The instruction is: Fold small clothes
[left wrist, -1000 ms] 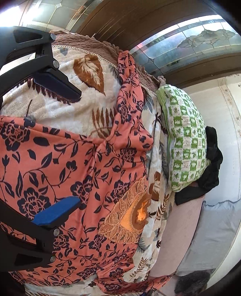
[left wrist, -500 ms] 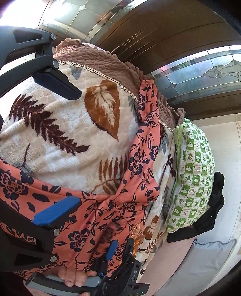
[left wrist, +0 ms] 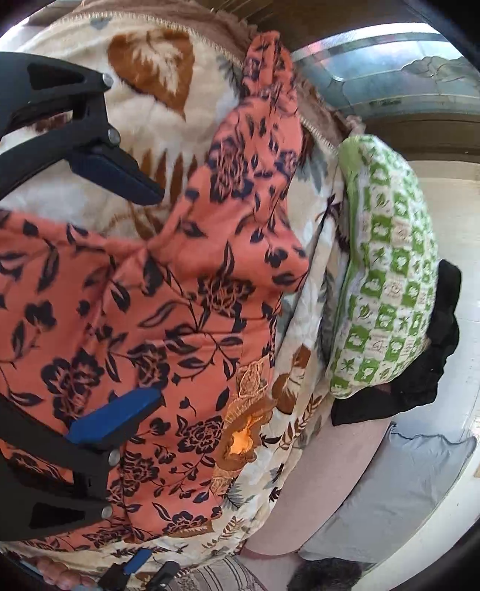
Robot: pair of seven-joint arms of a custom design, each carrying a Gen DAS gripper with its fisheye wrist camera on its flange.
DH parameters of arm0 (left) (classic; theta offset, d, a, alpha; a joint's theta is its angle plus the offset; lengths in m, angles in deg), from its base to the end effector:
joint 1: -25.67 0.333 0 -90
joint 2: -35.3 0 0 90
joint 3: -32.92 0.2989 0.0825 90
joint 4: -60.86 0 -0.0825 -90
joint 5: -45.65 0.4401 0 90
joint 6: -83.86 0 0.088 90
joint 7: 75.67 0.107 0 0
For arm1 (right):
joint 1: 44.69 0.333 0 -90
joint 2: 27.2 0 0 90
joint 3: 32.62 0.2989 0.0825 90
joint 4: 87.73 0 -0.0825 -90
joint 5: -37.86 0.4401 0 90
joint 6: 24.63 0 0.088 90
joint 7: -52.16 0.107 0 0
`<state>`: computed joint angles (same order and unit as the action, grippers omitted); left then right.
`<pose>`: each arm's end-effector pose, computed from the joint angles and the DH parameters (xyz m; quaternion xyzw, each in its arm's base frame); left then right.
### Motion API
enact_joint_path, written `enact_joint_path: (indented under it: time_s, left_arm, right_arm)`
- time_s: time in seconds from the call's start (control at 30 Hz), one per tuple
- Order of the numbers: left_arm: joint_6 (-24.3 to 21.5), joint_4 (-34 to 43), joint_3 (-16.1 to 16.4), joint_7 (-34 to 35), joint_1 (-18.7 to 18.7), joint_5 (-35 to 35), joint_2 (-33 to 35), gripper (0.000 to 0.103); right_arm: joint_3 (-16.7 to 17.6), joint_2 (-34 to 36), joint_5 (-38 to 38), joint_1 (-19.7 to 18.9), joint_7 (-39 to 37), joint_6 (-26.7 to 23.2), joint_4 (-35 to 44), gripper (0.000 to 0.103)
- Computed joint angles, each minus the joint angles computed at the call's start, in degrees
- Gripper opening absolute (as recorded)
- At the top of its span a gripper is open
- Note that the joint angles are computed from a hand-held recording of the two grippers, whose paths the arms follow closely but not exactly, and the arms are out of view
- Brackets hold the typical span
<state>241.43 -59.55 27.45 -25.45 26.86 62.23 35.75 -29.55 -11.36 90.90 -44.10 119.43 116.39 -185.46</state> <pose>0.6360 -0.0591 0.4417 -0.7851 0.5270 -0.2503 0.2080 0.7233 0.0423 0.4431 -0.5924 0.6885 0.0380 0.4167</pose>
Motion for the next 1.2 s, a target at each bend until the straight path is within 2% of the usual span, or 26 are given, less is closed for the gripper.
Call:
enact_joint_path:
  time_s: [0.03, 0.07, 0.1, 0.13, 0.2, 0.23, 0.3, 0.33, 0.43, 0.5, 0.53, 0.57, 0.6, 0.67, 0.77, 0.83, 0.9, 0.97, 1.1, 1.2]
  left_arm:
    - [0.3, 2.1, -0.3, 4.3, 0.0, -6.3, 2.8, 0.060]
    - [0.6, 3.7, -1.1, 9.1, 0.4, -13.0, 5.1, 0.034]
    - [1.5, 4.8, -2.1, 13.4, 1.0, -18.6, 7.1, 0.029]
    - [2.7, 5.6, -3.0, 15.8, 1.5, -20.7, 8.7, 0.028]
    - [3.0, 7.0, -1.9, 14.2, 0.1, -16.6, 10.8, 0.028]
    - [4.6, 6.7, -2.5, 15.1, 0.5, -17.5, 10.9, 0.028]
    - [7.3, 6.2, -6.3, 23.0, 3.7, -26.5, 10.8, 0.028]
    - [7.5, 6.2, -7.6, 26.1, 4.8, -30.3, 10.8, 0.033]
    - [5.2, 7.2, -9.1, 32.2, 6.3, -37.6, 11.5, 0.034]
    - [5.6, 7.0, -8.8, 34.1, 6.0, -39.9, 11.3, 0.034]
    - [6.0, 6.8, -8.7, 34.9, 5.7, -40.3, 11.2, 0.031]
    - [6.5, 6.8, -8.9, 36.4, 5.7, -41.4, 11.1, 0.022]
    - [6.6, 6.8, -9.5, 38.9, 6.1, -43.4, 11.1, 0.017]
    - [6.4, 7.0, -10.0, 42.2, 6.1, -46.2, 11.1, 0.015]
    - [4.6, 8.3, -8.4, 40.2, 4.7, -44.7, 12.1, 0.016]
    - [2.9, 9.2, -8.5, 40.5, 5.1, -46.3, 12.8, 0.017]
    - [3.1, 9.3, -8.8, 41.5, 5.5, -48.1, 13.0, 0.016]
    - [4.8, 8.6, -8.7, 42.1, 5.2, -48.5, 12.6, 0.008]
    - [8.2, 6.9, -9.5, 45.5, 5.5, -50.7, 10.9, 0.008]
    - [10.7, 6.1, -11.3, 52.8, 6.7, -57.2, 9.2, 0.008]
  right_arm:
    - [-0.5, 0.4, 0.5, -0.4, 1.4, 1.2, 0.1, 0.071]
    - [-0.9, 1.3, 1.4, -1.1, 3.3, 1.0, 0.9, 0.060]
    - [-1.0, 2.6, 2.5, -1.9, 4.7, 0.4, 2.3, 0.046]
    - [-1.1, 3.7, 2.7, -2.5, 6.0, 0.1, 3.5, 0.042]
    - [-1.9, 5.5, -1.5, -2.1, 10.1, 1.2, 5.3, 0.039]
    - [-2.1, 6.2, -3.7, -1.8, 11.6, 1.9, 5.9, 0.039]
    - [-2.1, 7.5, -7.1, -1.7, 13.4, 2.3, 7.1, 0.039]
    - [-2.1, 8.0, -8.8, -1.6, 14.7, 2.1, 7.7, 0.039]
    - [-2.1, 9.9, -13.1, -1.3, 18.8, -1.3, 9.2, 0.039]
    - [-3.0, 12.2, -18.6, -0.3, 22.7, -5.3, 11.4, 0.037]
    - [-2.7, 11.9, -19.4, -0.1, 22.3, -3.5, 10.4, 0.037]
    - [-2.7, 11.4, -20.7, 0.3, 22.1, -2.1, 9.7, 0.037]
    - [-3.0, 11.2, -22.7, 0.8, 22.6, -2.0, 9.6, 0.037]
    - [-3.1, 11.1, -24.8, 1.3, 23.0, -1.2, 9.4, 0.037]
    - [-2.7, 11.1, -25.7, 1.2, 23.5, -0.5, 9.0, 0.038]
    - [-2.5, 11.2, -25.7, 0.9, 23.2, -0.3, 8.9, 0.039]
    - [-2.5, 11.0, -26.3, 1.2, 23.4, 0.3, 8.5, 0.039]
    - [-2.7, 10.9, -27.2, 1.5, 23.5, 0.9, 8.1, 0.039]
    - [-2.0, 10.1, -26.1, 0.9, 23.1, 1.8, 7.6, 0.039]
    - [-0.9, 8.0, -22.8, 0.3, 20.1, 8.2, 4.9, 0.039]
